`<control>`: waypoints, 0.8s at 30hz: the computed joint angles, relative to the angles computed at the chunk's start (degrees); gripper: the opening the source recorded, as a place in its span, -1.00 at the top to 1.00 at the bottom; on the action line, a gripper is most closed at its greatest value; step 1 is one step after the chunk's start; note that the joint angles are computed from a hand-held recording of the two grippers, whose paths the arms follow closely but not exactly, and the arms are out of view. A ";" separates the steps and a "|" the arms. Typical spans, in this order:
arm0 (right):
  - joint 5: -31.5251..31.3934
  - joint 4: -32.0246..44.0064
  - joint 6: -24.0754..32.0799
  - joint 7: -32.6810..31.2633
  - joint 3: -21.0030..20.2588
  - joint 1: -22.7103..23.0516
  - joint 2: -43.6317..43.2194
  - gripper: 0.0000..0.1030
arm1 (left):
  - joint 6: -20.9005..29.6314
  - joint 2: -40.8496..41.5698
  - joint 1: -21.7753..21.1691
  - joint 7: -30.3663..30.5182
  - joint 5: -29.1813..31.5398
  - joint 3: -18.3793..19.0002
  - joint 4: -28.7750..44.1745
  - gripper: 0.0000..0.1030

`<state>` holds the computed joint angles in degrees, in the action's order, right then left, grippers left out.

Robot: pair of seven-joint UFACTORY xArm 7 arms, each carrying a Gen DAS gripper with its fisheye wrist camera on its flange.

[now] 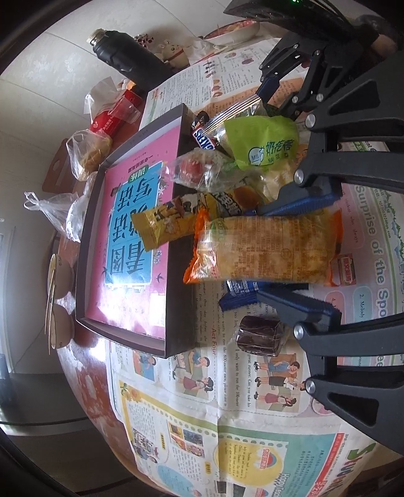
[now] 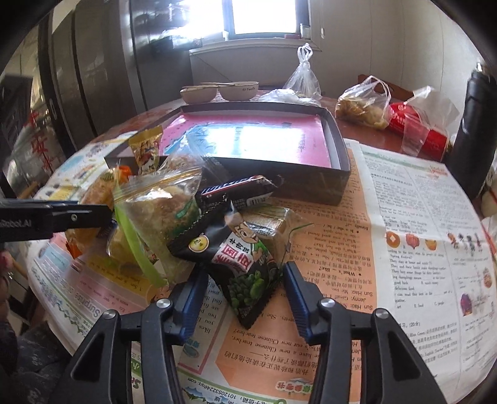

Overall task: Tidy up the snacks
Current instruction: 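Close the left tool on the cracker pack while the right tool grips the green pea bag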

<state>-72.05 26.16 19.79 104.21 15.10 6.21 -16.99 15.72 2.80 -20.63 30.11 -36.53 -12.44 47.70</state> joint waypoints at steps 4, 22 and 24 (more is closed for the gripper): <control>-4.86 -1.41 -4.51 5.40 -0.85 -1.78 -1.92 0.14 | 0.97 0.38 0.55 2.29 -2.76 -0.12 0.66 0.27; -10.47 -3.45 -8.50 13.58 -0.47 -3.57 -7.34 0.39 | 4.73 -2.52 0.92 13.84 -16.06 2.12 0.99 0.31; -10.70 -3.41 -8.18 13.86 -0.70 -3.55 -7.43 0.39 | 4.67 -2.51 1.02 13.83 -16.31 2.35 1.19 0.31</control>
